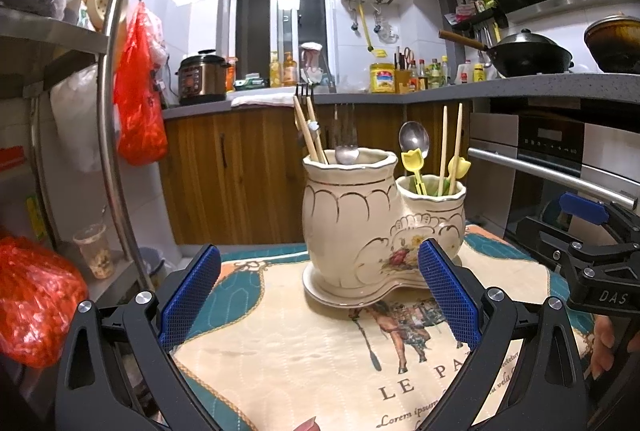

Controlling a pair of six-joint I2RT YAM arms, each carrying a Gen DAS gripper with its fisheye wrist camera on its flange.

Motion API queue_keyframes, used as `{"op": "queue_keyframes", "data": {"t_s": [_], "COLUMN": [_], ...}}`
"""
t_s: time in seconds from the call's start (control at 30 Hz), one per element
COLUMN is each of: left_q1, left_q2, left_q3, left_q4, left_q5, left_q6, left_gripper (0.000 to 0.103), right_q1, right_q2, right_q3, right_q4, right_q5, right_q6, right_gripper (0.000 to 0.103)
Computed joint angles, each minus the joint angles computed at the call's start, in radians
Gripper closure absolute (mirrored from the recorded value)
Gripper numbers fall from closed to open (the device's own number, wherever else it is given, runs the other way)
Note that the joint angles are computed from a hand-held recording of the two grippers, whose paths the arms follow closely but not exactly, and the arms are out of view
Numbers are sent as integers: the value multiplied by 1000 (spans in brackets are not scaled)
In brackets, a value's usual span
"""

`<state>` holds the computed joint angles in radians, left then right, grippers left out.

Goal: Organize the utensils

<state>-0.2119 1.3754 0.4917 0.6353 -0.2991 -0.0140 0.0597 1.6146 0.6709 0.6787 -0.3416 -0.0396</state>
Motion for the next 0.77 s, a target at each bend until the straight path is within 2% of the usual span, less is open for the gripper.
{"op": "queue_keyframes", "data": {"t_s": [0.43,0.77], "left_q1": [-24,-34], "left_q2": [19,25], "left_q3": [3,26], "left_q4": [15,-28], "left_q5": [-21,-49], "left_q6": [1,-28], "left_gripper": [5,5], "right_q1": [-2,-2], "right_q2": [2,3], "right_q3": [3,6], "right_q4": [-2,-4], "right_q5": [-3,-4], "right_q6": [-1,-2], "right_gripper": [5,5]}}
